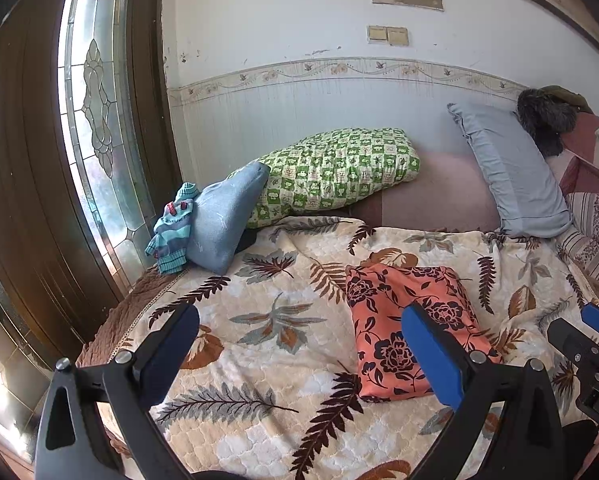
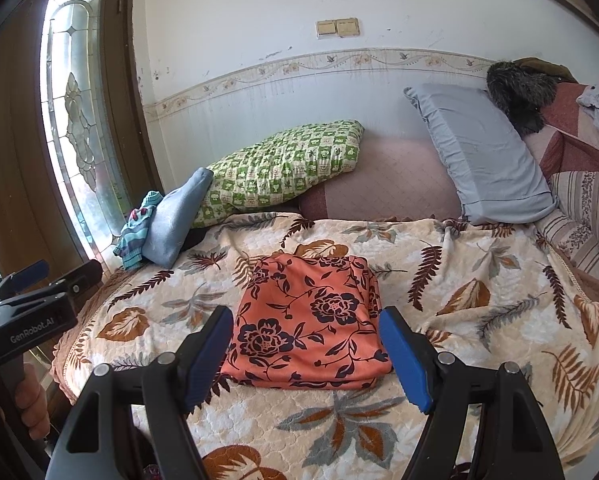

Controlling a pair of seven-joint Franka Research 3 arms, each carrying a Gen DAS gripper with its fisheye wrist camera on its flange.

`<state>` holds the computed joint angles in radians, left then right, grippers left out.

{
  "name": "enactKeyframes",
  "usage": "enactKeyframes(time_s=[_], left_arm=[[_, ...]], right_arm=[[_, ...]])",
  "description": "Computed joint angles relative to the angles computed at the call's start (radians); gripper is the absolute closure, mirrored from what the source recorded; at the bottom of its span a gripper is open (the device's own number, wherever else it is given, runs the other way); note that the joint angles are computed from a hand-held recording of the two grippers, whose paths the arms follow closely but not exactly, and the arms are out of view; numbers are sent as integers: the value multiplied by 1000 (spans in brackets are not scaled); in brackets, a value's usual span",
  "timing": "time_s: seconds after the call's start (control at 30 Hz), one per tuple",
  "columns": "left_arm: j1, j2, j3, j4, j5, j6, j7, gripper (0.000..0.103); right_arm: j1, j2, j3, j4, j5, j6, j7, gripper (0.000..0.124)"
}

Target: Fold small clothes

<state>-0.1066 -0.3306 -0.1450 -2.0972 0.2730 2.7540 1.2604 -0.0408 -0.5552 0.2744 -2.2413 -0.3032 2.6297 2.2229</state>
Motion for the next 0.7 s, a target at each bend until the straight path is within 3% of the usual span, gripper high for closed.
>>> enactKeyframes(time_s=[0.7], left_arm=[[-19, 10, 12, 8, -47, 3, 61, 2]], right_arm=[[17, 33, -5, 14, 6, 16, -15, 46]])
